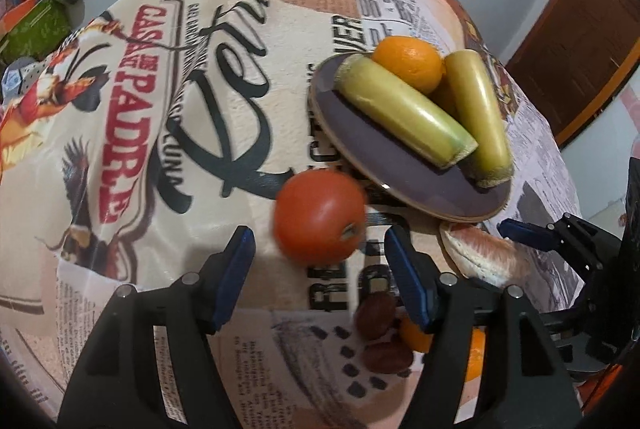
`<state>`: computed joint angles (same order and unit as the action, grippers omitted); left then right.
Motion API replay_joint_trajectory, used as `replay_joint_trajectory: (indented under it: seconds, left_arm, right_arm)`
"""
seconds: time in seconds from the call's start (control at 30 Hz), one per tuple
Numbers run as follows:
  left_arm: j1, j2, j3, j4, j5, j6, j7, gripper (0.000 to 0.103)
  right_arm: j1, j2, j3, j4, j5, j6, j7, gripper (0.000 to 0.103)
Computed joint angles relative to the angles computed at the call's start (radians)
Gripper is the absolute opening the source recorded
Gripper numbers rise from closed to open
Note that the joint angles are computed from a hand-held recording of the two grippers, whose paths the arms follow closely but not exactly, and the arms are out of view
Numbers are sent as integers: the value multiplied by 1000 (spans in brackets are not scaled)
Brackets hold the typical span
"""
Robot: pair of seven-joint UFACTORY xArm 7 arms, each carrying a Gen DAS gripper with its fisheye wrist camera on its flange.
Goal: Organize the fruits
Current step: 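Open both grippers and move the right gripper toward the pomelo segment, then grasp the pomelo segment with the right gripper while the left gripper grasps the tomato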
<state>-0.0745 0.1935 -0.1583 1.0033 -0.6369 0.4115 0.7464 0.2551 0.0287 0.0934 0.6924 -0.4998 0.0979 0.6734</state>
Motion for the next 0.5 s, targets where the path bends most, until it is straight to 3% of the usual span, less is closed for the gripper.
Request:
replay_joint_trajectory:
  seconds: [0.03,0.1,0.27,0.4,0.5]
  left_arm:
    - [-2,-4,-3,-4,-2,-6,7,67]
    - [-14,-5,-1,-11,21,-30,-6,67]
    - [-31,40,15,19,118,-52,-111,67]
    - [10,60,-26,29,79,-68,-88,67]
    - [24,60,-38,31,56,-67,-63,50]
  right_arm:
    - [-2,-16,1,-18,20,-2,-14,53]
    - [-10,-53,8,-58,90,-2,-66,49]
    - [-56,-131,36,-132,130,23,-82,47]
    - [-74,-165,43,-172,199,14,-121,46]
    - [-116,-175,79,-185,182,-1,-80,46]
